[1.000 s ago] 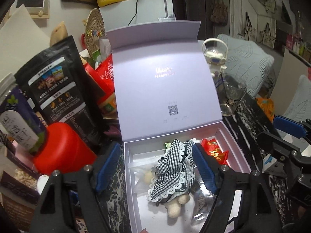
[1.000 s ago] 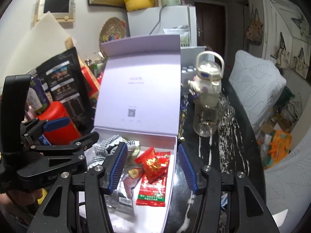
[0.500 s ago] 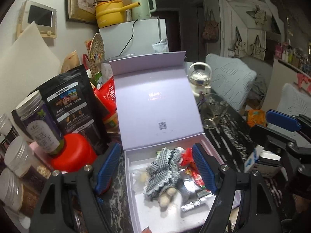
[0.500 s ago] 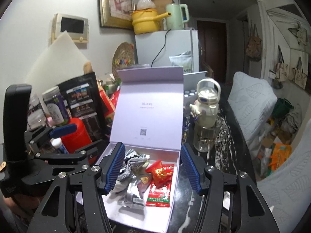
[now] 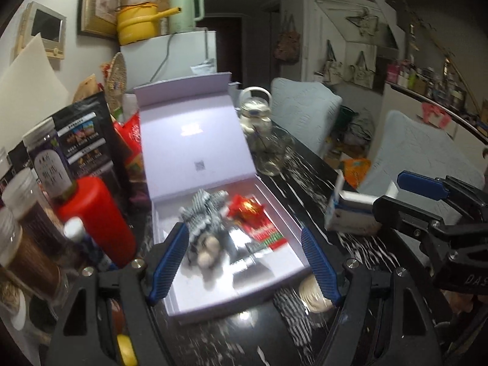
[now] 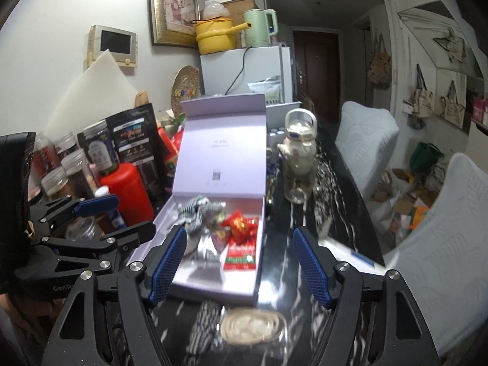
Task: Organize soft objects
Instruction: 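Withdraw both open tools up and away from the box, then grasp the black-and-white gingham scrunchie on the table with the left gripper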
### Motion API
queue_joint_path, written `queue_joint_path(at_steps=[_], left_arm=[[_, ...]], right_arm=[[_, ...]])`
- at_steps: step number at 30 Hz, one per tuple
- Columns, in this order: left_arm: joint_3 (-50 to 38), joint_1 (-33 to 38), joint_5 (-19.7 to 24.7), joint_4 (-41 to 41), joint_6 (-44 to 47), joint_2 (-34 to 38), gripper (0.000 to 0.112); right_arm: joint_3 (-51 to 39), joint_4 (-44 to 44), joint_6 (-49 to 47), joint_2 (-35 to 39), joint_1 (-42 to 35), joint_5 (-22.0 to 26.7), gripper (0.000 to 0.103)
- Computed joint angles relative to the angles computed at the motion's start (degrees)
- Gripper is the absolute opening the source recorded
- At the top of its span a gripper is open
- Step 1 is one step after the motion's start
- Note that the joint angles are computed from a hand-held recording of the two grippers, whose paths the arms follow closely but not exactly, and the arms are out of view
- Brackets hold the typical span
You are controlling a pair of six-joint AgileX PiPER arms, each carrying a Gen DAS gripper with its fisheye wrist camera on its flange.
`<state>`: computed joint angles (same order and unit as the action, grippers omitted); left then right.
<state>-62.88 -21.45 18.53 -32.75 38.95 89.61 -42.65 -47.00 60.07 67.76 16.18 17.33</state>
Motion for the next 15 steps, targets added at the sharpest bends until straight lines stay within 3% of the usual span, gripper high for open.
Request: queue_joint_path(at_steps=[9,15], left_arm=[[11.19,-2.49,-1.71,-8.45,6.06,-4.05,0.076],[16.04,-4.89,-3.78,-12.56,8.58,-4.15,0.076]], right_arm=[[12.26,-10.18,16.97,-9.65,7.16,6.48,0.077],[18.95,-11.99,24.54,-12.11,7.91,7.07,0.077]])
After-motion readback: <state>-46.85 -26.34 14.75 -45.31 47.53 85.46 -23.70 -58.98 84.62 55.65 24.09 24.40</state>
